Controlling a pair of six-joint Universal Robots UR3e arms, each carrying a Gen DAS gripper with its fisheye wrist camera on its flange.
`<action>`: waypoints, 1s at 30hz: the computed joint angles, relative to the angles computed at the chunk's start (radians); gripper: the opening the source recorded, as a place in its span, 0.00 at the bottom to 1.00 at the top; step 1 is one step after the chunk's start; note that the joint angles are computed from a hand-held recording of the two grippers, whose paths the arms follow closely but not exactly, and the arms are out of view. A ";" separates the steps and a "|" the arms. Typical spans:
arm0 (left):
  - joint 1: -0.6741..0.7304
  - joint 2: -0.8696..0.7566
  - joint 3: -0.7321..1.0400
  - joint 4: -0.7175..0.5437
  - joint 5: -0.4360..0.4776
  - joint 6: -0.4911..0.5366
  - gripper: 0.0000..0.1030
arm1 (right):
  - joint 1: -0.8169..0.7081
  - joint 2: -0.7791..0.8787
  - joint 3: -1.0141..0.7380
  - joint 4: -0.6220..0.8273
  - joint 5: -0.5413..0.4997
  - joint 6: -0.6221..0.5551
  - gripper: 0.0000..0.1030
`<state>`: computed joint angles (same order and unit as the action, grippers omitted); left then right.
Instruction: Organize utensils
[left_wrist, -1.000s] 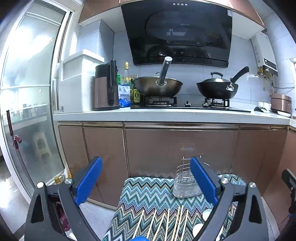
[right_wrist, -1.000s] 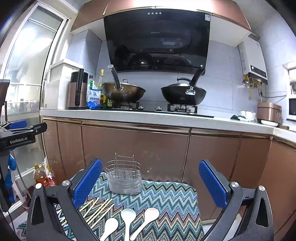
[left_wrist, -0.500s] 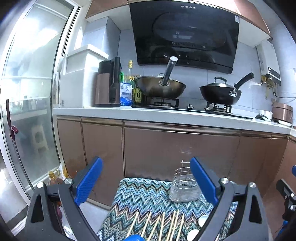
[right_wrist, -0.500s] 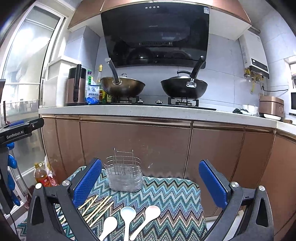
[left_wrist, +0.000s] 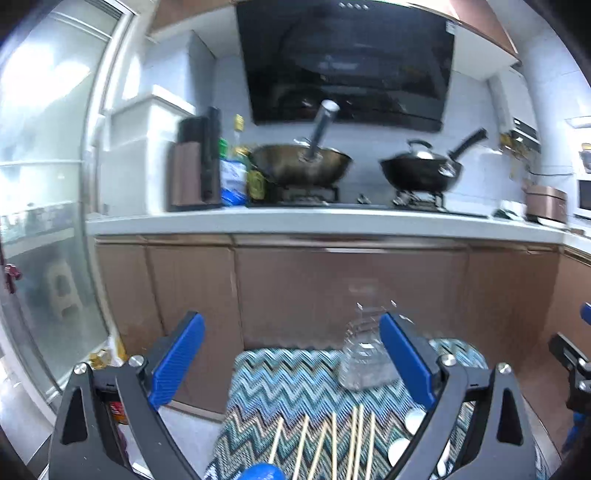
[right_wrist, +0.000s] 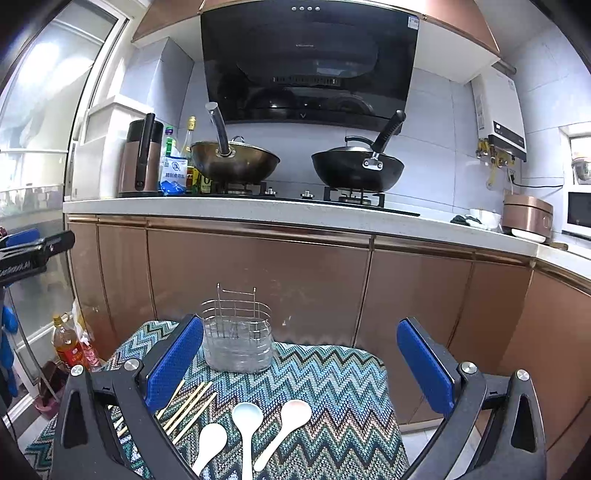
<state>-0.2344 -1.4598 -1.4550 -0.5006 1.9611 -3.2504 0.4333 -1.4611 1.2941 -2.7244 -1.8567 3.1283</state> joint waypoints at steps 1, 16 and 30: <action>0.012 0.013 -0.014 -0.004 -0.024 0.003 0.93 | 0.016 0.006 -0.009 0.010 -0.022 -0.002 1.00; 0.054 0.051 -0.094 -0.022 -0.033 0.043 0.93 | 0.006 -0.018 0.028 0.052 0.033 0.010 1.00; 0.245 -0.042 0.010 -0.215 -0.196 0.010 0.93 | -0.258 -0.064 0.137 0.084 0.374 0.020 0.94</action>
